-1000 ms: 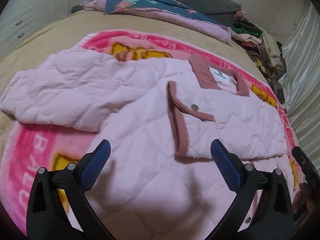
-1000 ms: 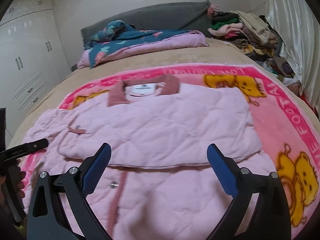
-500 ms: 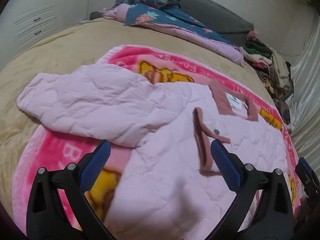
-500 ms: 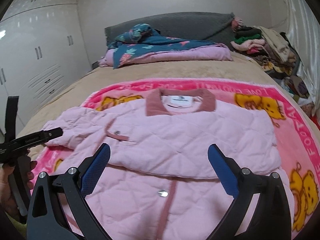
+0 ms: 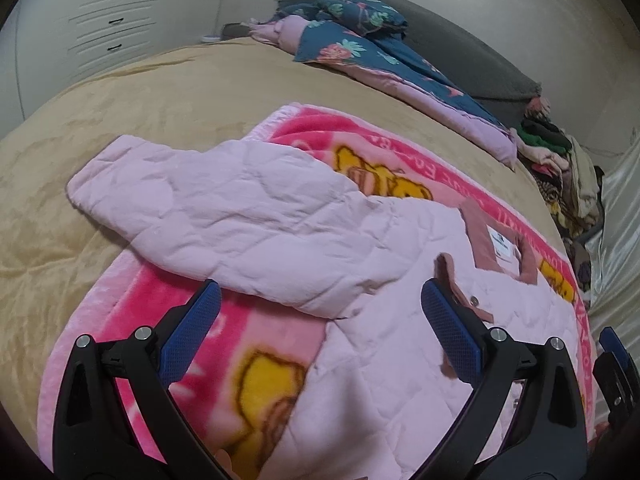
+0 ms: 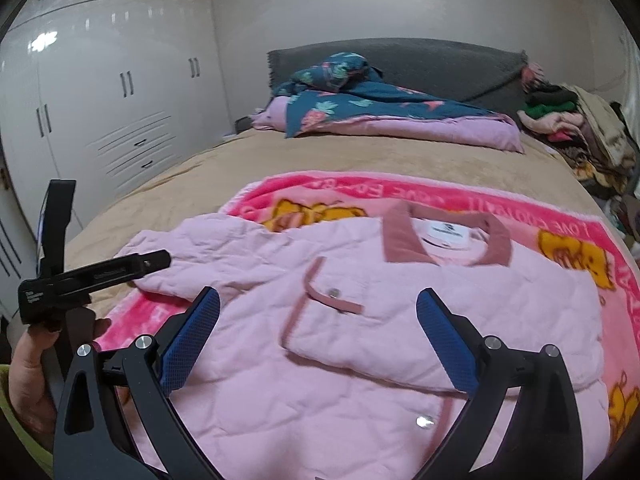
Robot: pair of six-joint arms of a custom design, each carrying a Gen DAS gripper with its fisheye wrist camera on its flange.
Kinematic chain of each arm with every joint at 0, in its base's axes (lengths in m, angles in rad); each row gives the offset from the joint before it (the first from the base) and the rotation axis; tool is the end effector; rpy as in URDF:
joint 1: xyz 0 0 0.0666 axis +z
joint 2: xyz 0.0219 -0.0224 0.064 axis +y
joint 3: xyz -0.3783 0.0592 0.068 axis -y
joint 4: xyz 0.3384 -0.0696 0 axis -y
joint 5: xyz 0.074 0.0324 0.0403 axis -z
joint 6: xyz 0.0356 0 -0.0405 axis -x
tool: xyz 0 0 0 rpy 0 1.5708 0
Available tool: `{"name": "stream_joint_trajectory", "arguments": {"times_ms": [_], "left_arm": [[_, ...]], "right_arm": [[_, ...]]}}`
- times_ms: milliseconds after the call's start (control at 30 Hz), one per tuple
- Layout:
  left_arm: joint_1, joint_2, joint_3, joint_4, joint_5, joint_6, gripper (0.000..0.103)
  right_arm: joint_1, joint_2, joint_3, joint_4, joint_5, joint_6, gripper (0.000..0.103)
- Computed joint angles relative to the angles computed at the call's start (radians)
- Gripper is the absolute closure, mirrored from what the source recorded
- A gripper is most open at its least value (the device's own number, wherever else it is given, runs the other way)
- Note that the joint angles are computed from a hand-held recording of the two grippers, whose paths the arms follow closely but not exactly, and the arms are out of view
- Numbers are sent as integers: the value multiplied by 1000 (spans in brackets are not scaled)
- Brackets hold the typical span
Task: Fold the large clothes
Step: 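Move the left tool over to the other sleeve's cuff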
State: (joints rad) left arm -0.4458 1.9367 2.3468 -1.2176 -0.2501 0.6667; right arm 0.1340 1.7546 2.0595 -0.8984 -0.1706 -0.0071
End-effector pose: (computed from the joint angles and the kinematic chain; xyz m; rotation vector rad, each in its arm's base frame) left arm 0.5504 -0.2537 0.5159 -0.3780 2.3295 -0.2478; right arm 0.5651 0.0819 0.5305 -0.2354 2.1537 0.2657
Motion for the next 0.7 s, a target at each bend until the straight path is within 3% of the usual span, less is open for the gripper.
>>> {"name": "stream_joint_trajectory", "arguments": {"times_ms": [700], "left_arm": [[126,-84,-191,72,6,120,9]], "right_arm": [[119,218,347,-137,10,52,5]]}}
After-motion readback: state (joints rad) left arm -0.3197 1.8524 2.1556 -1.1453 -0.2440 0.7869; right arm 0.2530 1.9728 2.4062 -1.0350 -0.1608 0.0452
